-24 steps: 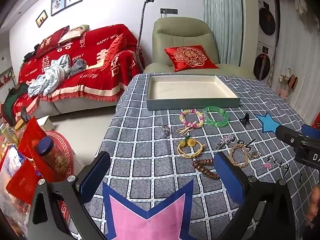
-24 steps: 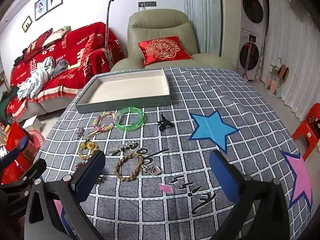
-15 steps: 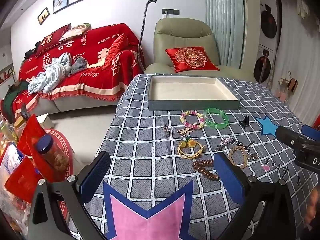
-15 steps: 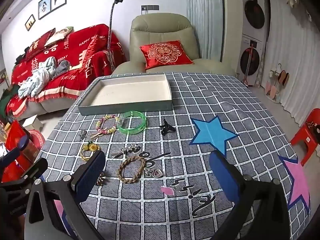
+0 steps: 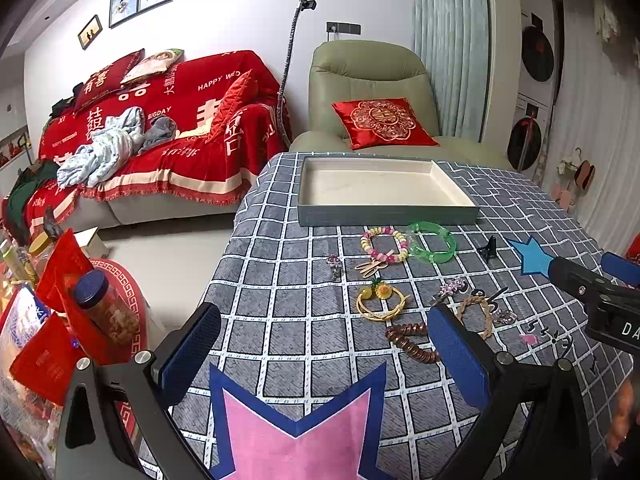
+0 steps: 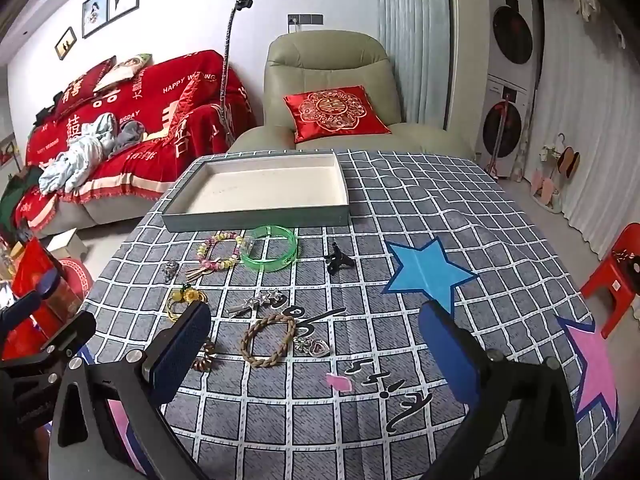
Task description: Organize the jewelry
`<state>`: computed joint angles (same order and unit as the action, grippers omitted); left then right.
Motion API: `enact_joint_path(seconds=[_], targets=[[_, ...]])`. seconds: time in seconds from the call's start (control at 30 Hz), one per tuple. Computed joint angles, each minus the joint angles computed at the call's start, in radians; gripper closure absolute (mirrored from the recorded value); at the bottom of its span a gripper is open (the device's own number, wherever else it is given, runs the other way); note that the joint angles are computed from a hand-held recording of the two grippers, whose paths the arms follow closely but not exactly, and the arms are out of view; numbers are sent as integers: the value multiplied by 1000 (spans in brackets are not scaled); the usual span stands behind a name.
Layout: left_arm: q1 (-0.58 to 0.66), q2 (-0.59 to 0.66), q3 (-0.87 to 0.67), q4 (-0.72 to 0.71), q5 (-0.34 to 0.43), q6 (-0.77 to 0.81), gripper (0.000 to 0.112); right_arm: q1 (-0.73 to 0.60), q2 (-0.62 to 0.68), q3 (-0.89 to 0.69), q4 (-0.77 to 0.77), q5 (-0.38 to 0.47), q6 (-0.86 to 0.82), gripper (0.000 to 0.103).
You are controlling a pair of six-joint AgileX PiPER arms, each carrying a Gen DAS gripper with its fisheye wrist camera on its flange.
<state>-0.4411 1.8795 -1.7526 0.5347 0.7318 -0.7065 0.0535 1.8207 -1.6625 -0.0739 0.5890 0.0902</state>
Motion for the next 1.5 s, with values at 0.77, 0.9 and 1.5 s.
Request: enact_joint_path(seconds=[0.77,0.9,1.5], targets=[[-6,-2,4,1,1,-10,9,-5,-3,1,13,-4,-6,0],[-5,-6,9,1,-2,-11,9,-5,-4,3,12,-6,-5,0],[0,-9,11,-3,0,-14,9,-2,-9,8,13,-8,-3,0]])
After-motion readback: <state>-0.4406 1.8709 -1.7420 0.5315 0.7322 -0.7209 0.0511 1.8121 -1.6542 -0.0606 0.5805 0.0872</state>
